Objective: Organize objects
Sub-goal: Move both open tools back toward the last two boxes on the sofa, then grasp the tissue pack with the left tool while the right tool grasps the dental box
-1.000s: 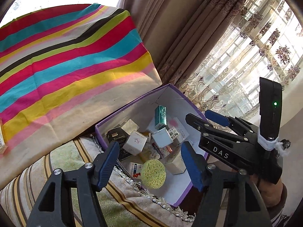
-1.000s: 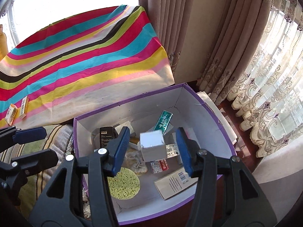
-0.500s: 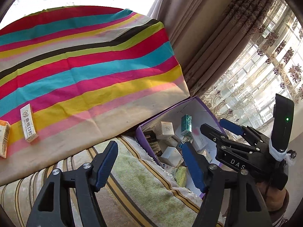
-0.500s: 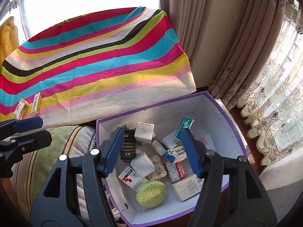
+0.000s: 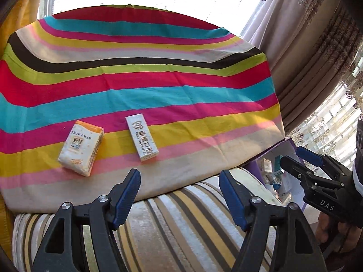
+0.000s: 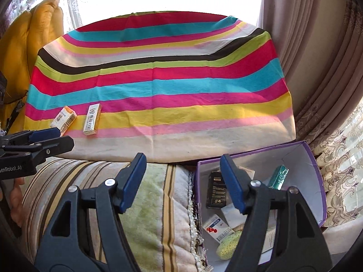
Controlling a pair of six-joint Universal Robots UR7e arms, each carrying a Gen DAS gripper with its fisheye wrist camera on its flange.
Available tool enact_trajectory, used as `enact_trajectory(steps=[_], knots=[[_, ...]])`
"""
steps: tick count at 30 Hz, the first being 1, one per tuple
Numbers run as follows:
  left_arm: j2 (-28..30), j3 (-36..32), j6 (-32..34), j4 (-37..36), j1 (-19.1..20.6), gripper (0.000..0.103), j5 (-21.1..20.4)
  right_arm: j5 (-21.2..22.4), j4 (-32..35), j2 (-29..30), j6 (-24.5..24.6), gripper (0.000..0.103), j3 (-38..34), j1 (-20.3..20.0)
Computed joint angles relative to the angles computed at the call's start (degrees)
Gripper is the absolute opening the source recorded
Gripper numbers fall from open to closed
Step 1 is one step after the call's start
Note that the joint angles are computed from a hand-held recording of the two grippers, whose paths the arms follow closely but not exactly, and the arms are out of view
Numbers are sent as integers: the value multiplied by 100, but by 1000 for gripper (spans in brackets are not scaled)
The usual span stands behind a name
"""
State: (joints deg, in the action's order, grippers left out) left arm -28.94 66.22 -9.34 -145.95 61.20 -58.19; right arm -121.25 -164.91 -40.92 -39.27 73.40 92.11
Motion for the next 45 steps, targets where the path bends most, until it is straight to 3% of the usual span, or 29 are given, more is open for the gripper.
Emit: enact_trajectory(steps=[7,17,29,39,42,45], knots=[[-263,182,-46,170,191,73,471,46,454,487,-41,71,-451,225],[-76,-442,-220,1178,429,75,704,-113,1256,1216,-134,71,-1251,453],[399,-1442,-215,2044,709,75,825,-380,2587,2379,-90,71,-2859,603],[514,-1653,-18,1954,836,75,693,-526,3326,3051,112,71,-3988,549],[567,-1693,155,1900,821,71,750,-595,3414,3224,24,63,-4251,555],[610,-1726,305,1827,812,56,782,-639,3581,3407,18,55,-4564,549]])
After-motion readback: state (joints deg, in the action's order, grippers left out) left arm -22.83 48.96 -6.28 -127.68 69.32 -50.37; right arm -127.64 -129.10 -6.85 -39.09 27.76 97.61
